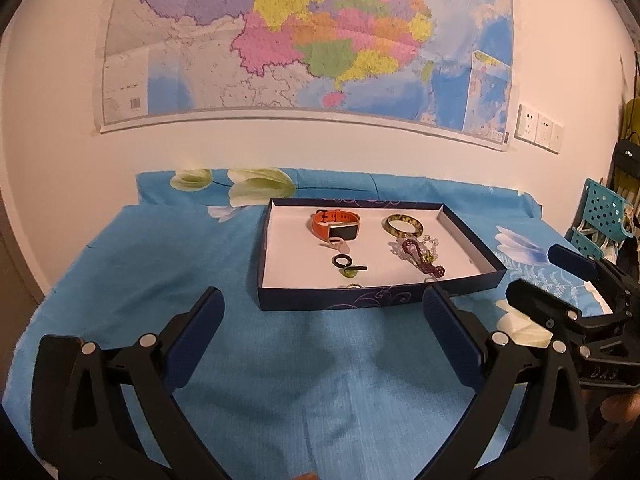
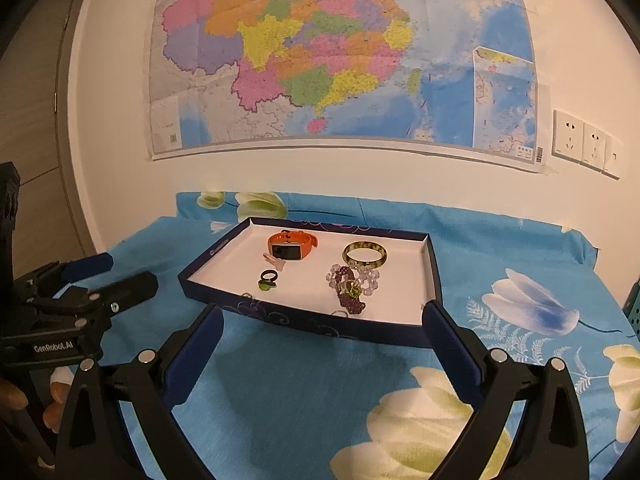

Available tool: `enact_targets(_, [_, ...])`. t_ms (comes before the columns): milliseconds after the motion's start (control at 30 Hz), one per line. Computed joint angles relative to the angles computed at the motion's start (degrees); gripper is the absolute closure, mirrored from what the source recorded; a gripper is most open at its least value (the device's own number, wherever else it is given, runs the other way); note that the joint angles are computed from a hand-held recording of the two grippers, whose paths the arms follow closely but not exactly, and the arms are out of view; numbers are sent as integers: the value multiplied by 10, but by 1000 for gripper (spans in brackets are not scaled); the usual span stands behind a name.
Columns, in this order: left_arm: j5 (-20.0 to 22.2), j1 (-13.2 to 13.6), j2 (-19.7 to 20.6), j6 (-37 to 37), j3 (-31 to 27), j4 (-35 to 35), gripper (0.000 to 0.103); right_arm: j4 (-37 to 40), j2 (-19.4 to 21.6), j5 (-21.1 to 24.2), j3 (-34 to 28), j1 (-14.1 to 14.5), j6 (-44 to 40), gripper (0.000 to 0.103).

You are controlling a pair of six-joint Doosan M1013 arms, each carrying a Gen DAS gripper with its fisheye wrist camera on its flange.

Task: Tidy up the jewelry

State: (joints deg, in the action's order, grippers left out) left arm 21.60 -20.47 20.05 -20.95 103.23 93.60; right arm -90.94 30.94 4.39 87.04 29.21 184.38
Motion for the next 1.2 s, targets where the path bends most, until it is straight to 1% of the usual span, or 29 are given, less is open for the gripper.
enact_targets(67, [6,-2,-2,-9,3,9,5,-58,-3,0,5,1,59,7])
enact_targets(100, [9,-4,-3,-12,4,12,5,-72,-4,0,7,1,74,7])
enact_targets(200, [14,-8,-5,-14,9,17,5,-172,-7,-1,13,2,177,7])
enact_targets(233, [15,-8,-6,-15,10,18,5,-187,-8,-1,14,2,192,7])
enact_targets(300, [18,-11,-9,-19,13,23,5,-243,-10,1,19,3,249,7])
enact_targets(333, [19,-11,-9,-22,14,25,5,-256,-11,0,20,3,261,7])
enact_targets(367, [20,-12,-10,-25,15,29,5,-251,-12,1,21,4,255,7])
enact_targets(433, [23,-13,-12,-30,17,33,5,-283,-13,2,24,4,287,7])
enact_targets(500, [26,-15,-13,-34,19,37,5,-279,-15,2,26,4,284,7])
enact_targets(533, [27,-15,-14,-36,19,38,5,-295,-16,2,28,4,301,7])
enact_targets(667, [32,-17,-15,-41,22,43,5,-321,-18,5,30,4,330,7])
enact_targets(733, [35,-19,-16,-42,23,45,5,-352,-20,6,32,4,362,7])
enact_targets(767, [38,-20,-17,-44,24,46,5,-336,-20,6,32,4,346,7])
enact_targets(967, [44,-22,-19,-52,27,53,5,-383,-22,10,37,5,396,7])
enact_targets(1200, [48,-23,-20,-58,29,58,5,-371,-24,11,38,7,384,7])
